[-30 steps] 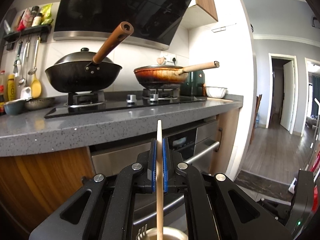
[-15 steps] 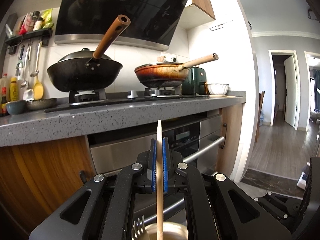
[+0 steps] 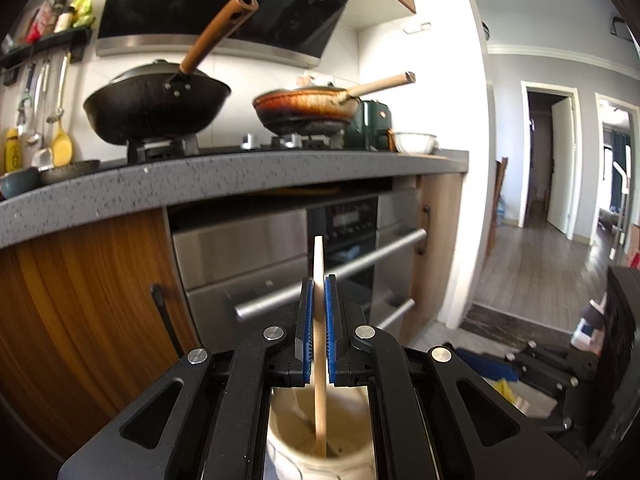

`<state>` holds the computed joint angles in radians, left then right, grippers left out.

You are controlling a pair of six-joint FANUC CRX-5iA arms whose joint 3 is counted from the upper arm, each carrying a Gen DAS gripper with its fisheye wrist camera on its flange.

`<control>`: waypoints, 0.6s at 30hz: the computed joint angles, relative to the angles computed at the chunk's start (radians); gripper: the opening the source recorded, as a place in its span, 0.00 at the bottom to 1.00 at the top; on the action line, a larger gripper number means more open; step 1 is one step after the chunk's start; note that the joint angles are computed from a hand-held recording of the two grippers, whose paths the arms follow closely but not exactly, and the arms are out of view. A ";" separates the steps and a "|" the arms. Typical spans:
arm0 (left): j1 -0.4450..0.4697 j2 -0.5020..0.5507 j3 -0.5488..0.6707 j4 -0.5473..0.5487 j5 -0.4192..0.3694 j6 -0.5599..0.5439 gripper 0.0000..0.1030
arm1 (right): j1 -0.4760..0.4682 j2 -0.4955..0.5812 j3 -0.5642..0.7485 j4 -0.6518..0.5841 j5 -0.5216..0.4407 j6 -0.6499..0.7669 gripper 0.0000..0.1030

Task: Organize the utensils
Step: 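Lower the black spoon into a pot with the right tool while the left lowers the chopstick in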

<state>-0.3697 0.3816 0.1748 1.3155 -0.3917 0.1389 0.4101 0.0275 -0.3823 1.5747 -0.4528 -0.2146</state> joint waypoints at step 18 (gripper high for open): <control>0.038 -0.006 0.002 -0.182 -0.113 0.121 0.06 | 0.038 -0.015 -0.006 -0.169 0.007 0.122 0.37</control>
